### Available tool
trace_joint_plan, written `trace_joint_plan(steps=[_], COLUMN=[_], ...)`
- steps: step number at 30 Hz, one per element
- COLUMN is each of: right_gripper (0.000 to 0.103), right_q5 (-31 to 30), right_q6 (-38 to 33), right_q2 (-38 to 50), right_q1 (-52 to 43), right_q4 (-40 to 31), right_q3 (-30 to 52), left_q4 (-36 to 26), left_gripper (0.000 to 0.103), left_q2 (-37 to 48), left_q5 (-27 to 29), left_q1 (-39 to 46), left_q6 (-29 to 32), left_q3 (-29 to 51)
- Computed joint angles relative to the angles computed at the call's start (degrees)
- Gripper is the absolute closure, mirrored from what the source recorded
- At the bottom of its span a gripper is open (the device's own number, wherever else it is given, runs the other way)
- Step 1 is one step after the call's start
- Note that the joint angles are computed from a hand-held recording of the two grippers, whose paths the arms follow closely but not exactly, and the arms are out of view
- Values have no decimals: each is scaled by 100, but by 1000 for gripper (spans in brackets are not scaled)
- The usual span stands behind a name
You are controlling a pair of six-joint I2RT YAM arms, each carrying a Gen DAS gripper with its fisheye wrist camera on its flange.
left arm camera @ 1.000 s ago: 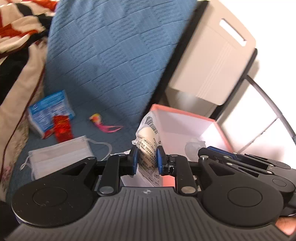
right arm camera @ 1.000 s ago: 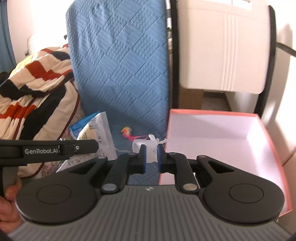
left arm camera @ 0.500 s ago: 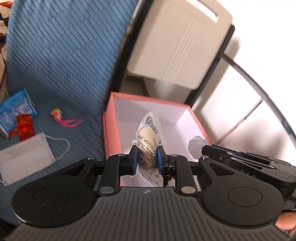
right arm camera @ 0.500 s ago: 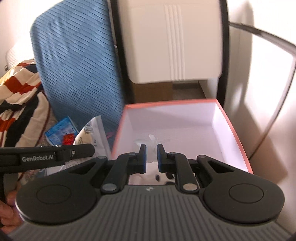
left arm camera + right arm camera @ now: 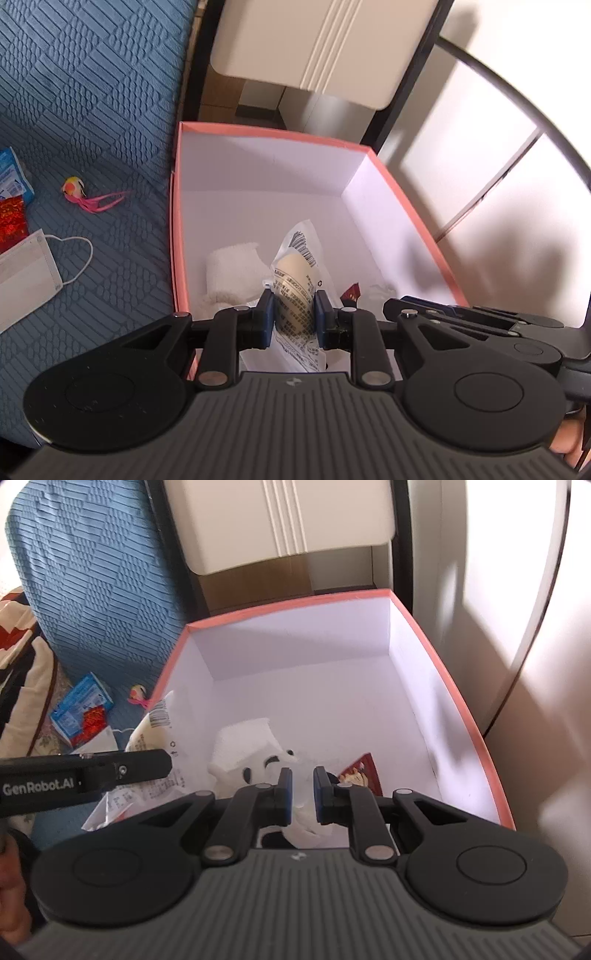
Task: Organize soft objects
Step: 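Open the left gripper dropping the bun packet while the right gripper releases the film into the box, then withdraw both open tools from the pink box back over the seat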
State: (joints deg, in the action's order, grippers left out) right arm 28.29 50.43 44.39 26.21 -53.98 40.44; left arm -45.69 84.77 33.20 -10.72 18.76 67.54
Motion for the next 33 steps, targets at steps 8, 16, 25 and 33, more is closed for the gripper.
trace_joint_plan(steps=[8,16,25,33], right_gripper=[87,86,86,86], right_q5=[-299,-7,1078,2059], right_q6=[-128,6,751,1489], right_q2=[-411,-500,-72,774], right_q1=[-331,-8,1330,2598], right_q4=[46,-147,-700,-1199], right_q3=[-374,-128,743,1731], left_q4=[251,270,27,-366], left_gripper=[42,37,37,37], left_q2=[-3,-112,-563,-867], left_q5=[-210,-246,132,697], left_q1=[-241,-186,249,1027], left_q6=[25,-54,153,517], left_q3=[-255,-250,-39,319])
